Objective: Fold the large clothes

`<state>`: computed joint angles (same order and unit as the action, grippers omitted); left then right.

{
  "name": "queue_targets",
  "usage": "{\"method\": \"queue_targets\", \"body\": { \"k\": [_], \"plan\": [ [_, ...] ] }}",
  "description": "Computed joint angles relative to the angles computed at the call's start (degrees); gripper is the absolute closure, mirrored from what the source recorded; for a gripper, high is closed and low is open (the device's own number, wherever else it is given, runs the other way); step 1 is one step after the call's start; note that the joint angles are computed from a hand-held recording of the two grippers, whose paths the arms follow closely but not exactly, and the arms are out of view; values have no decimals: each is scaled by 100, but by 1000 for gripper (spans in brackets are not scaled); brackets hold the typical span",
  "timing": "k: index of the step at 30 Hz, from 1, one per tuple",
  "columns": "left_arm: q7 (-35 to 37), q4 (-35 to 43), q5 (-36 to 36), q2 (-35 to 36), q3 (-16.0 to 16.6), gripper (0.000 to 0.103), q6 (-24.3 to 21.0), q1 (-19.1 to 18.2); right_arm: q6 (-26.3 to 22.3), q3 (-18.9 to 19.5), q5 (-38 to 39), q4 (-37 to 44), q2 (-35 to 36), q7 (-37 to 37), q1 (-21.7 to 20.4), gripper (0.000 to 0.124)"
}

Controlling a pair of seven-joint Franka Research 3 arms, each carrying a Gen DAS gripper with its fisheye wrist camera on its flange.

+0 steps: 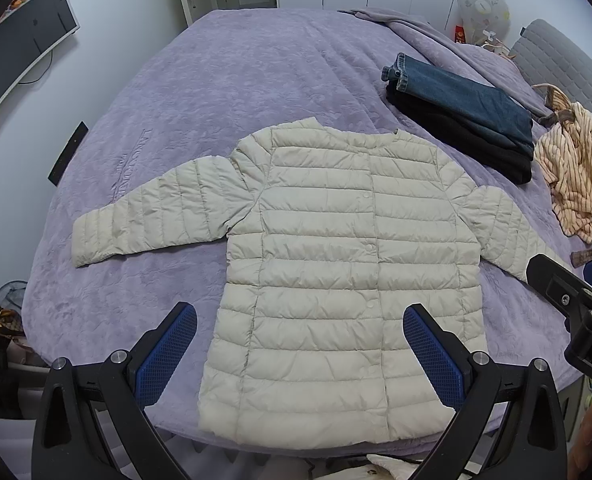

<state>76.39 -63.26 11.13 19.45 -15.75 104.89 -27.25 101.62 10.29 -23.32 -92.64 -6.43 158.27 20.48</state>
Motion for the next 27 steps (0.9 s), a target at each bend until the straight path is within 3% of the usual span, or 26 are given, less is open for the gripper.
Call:
{"method": "queue_targets", "body": {
  "k": [27],
  "plan": [
    [-13, -161, -22, -96, -10, 0, 73, 45, 23, 28, 8, -78, -50, 49, 8, 21]
  ]
}}
